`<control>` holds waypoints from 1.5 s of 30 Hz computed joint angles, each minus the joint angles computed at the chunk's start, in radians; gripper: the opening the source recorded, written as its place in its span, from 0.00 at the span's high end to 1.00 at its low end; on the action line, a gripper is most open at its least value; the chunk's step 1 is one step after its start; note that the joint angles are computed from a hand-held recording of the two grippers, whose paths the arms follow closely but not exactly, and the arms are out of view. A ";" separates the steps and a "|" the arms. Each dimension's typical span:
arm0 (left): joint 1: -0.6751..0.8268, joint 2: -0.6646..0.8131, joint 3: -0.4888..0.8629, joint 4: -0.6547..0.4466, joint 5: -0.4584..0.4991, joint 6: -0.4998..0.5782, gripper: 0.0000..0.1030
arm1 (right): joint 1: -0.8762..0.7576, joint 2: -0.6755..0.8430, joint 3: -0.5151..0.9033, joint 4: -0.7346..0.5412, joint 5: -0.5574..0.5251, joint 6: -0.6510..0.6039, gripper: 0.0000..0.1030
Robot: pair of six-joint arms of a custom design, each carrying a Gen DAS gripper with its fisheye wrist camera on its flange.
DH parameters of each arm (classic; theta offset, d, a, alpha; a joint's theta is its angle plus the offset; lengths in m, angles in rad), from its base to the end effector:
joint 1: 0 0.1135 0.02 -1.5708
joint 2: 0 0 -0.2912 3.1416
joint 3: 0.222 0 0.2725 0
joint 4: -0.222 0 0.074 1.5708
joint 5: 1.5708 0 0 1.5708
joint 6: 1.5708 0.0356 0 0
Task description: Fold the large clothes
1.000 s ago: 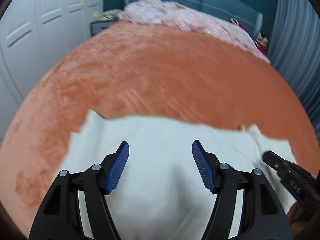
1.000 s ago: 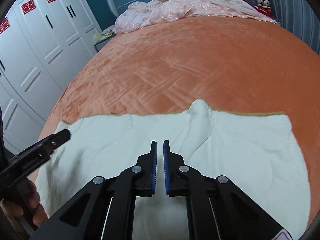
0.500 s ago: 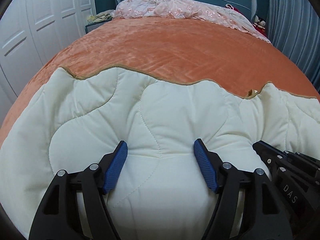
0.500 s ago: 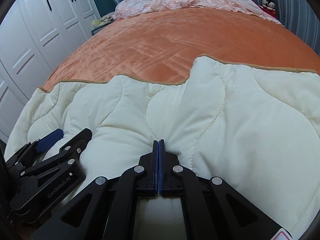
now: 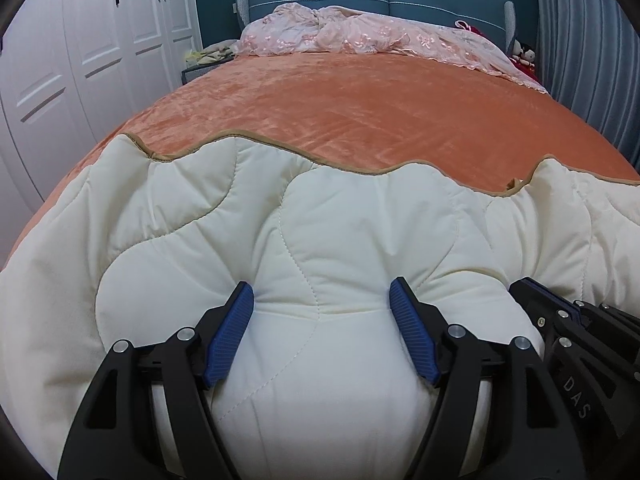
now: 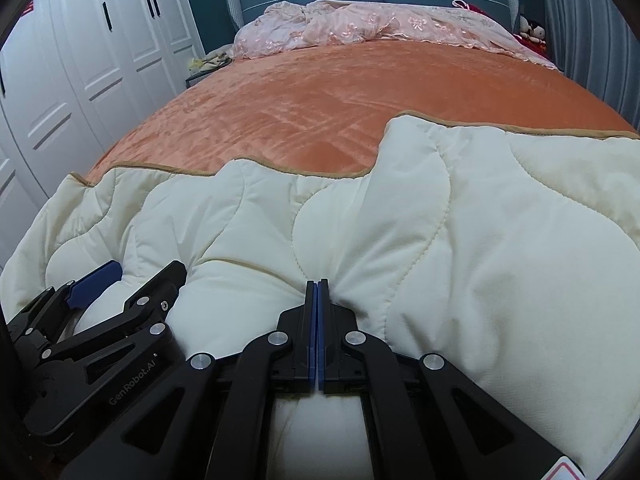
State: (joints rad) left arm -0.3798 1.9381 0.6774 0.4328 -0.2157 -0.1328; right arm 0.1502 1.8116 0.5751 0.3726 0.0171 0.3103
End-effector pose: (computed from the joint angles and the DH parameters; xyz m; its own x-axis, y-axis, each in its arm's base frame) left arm 0.3153 -0.1176 0.0703 -0.7081 0.1434 -0.6913 0.1351 0.9886 0.0667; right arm 0.3012 0.0450 0.0816 -0.7582 0.1940 -0.6224 0.0976 0.9777 0.1859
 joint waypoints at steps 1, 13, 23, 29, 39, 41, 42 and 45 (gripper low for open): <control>0.002 -0.007 0.004 -0.015 0.004 -0.001 0.33 | -0.011 -0.008 0.000 -0.005 -0.018 0.005 1.00; 0.152 -0.505 -0.176 -0.389 0.180 -0.053 0.30 | -0.086 -0.735 -0.230 -0.392 -0.070 0.099 0.55; 0.051 -0.582 -0.317 -0.380 0.084 -0.072 0.30 | 0.135 -0.714 -0.317 -0.432 0.020 0.215 0.85; 0.034 -0.519 -0.328 -0.320 0.049 -0.060 0.27 | 0.167 -0.602 -0.295 -0.397 0.056 0.210 0.85; -0.019 -0.436 -0.350 -0.210 -0.018 -0.067 0.19 | 0.205 -0.534 -0.316 -0.310 0.121 0.204 0.85; -0.030 -0.418 -0.353 -0.187 -0.034 -0.066 0.17 | 0.228 -0.524 -0.318 -0.296 0.150 0.209 0.85; -0.034 -0.410 -0.353 -0.177 -0.040 -0.066 0.17 | 0.228 -0.525 -0.320 -0.293 0.155 0.205 0.85; -0.044 -0.390 -0.358 -0.146 -0.054 -0.063 0.16 | 0.241 -0.522 -0.332 -0.271 0.170 0.212 0.85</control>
State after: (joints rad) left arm -0.4237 1.5477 0.3196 0.2864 -0.2701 -0.1961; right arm 0.3910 1.2898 0.2430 0.1013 0.1870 0.5227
